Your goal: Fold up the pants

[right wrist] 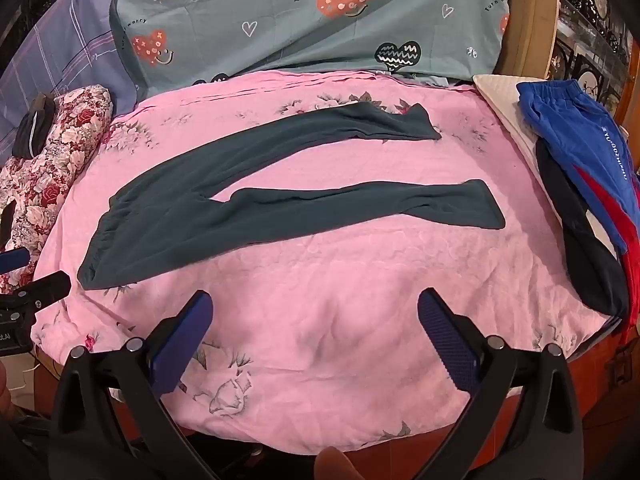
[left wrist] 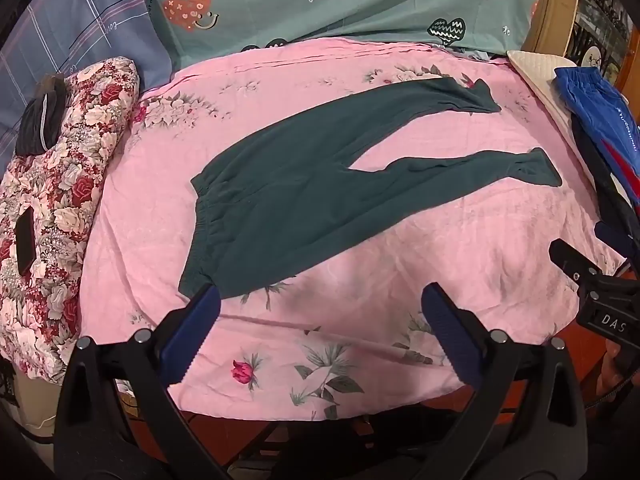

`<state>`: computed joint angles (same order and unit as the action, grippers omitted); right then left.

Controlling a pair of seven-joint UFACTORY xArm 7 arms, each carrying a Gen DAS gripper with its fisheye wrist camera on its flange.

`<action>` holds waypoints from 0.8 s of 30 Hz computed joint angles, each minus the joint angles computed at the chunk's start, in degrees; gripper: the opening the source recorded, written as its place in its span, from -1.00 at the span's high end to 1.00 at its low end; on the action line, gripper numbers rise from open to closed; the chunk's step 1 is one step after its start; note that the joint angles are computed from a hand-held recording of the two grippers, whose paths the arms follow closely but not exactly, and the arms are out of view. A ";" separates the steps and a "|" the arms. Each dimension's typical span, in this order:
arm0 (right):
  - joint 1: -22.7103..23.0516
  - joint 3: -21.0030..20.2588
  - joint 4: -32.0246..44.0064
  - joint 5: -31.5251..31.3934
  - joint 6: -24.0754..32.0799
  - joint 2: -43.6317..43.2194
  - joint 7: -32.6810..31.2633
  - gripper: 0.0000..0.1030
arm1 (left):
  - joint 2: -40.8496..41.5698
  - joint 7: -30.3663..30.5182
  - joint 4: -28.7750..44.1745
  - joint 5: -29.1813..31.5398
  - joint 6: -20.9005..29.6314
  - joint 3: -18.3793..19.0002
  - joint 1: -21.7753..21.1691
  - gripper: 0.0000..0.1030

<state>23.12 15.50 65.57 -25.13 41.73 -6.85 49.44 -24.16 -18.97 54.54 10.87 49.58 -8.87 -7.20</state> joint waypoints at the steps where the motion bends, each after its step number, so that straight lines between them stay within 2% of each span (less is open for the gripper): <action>1: 0.00 -0.02 -0.04 0.05 -0.05 -0.03 -0.01 -0.97 | -0.01 -0.18 0.01 0.02 0.05 -0.05 0.03 -0.96; 24: 0.06 -0.46 1.85 -0.05 0.10 1.22 -0.80 -0.97 | 0.88 0.40 0.84 -1.35 0.39 0.93 0.13 -0.96</action>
